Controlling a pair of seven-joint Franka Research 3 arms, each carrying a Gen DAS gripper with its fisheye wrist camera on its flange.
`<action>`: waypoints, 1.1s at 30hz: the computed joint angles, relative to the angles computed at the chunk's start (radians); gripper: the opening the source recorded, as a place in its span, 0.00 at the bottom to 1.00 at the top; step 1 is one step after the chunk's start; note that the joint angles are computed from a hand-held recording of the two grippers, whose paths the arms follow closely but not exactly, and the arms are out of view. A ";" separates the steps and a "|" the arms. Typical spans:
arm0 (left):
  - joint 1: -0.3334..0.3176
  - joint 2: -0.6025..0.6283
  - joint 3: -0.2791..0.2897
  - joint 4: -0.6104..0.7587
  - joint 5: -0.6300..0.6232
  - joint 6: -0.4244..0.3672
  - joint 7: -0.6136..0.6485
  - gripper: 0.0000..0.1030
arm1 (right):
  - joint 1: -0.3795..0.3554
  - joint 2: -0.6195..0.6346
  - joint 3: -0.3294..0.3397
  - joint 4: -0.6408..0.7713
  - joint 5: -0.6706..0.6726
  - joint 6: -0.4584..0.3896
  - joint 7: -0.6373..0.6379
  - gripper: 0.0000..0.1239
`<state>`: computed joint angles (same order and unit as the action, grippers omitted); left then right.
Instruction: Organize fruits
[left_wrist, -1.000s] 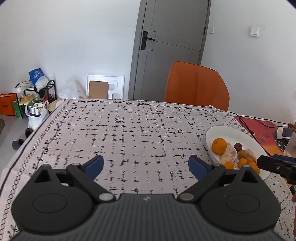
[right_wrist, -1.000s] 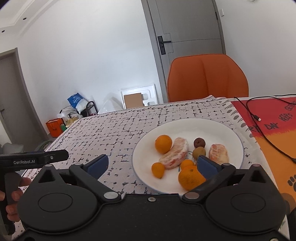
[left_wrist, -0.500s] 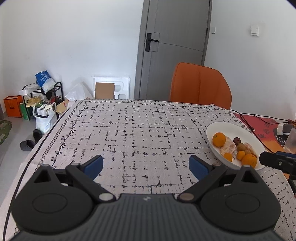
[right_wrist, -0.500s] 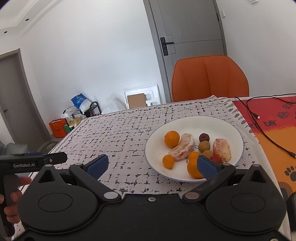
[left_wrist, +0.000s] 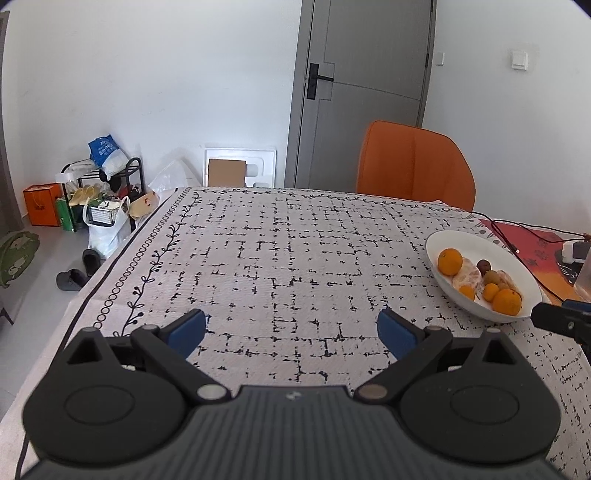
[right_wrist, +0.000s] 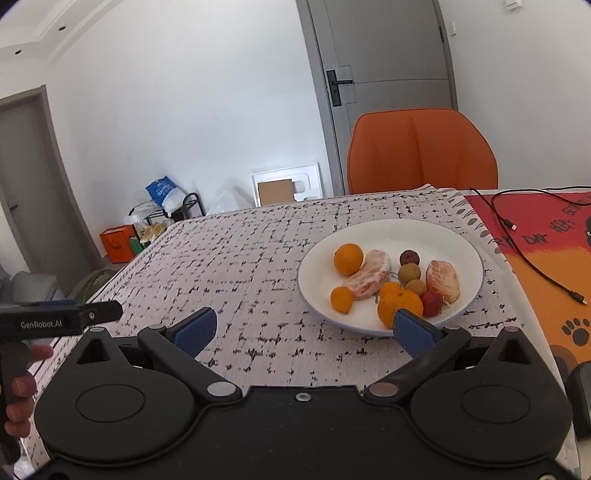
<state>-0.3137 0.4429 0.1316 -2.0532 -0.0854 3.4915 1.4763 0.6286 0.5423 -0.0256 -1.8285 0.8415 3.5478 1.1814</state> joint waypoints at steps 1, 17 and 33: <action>-0.007 -0.002 0.007 -0.005 -0.005 0.005 0.004 0.96 | 0.009 -0.002 -0.007 -0.003 0.009 -0.001 -0.007 0.83; 0.026 -0.014 -0.029 -0.041 -0.020 0.037 0.025 0.96 | 0.008 -0.007 0.006 -0.023 -0.016 -0.015 0.011 0.83; 0.034 -0.011 -0.036 -0.033 -0.012 0.028 0.014 0.96 | 0.028 0.003 -0.020 -0.008 -0.010 -0.025 0.014 0.83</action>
<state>-0.2795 0.4324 0.0956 -2.0862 -0.0970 3.5191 1.4901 0.6566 0.5456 -0.0455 -1.8369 0.8318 3.5233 1.1953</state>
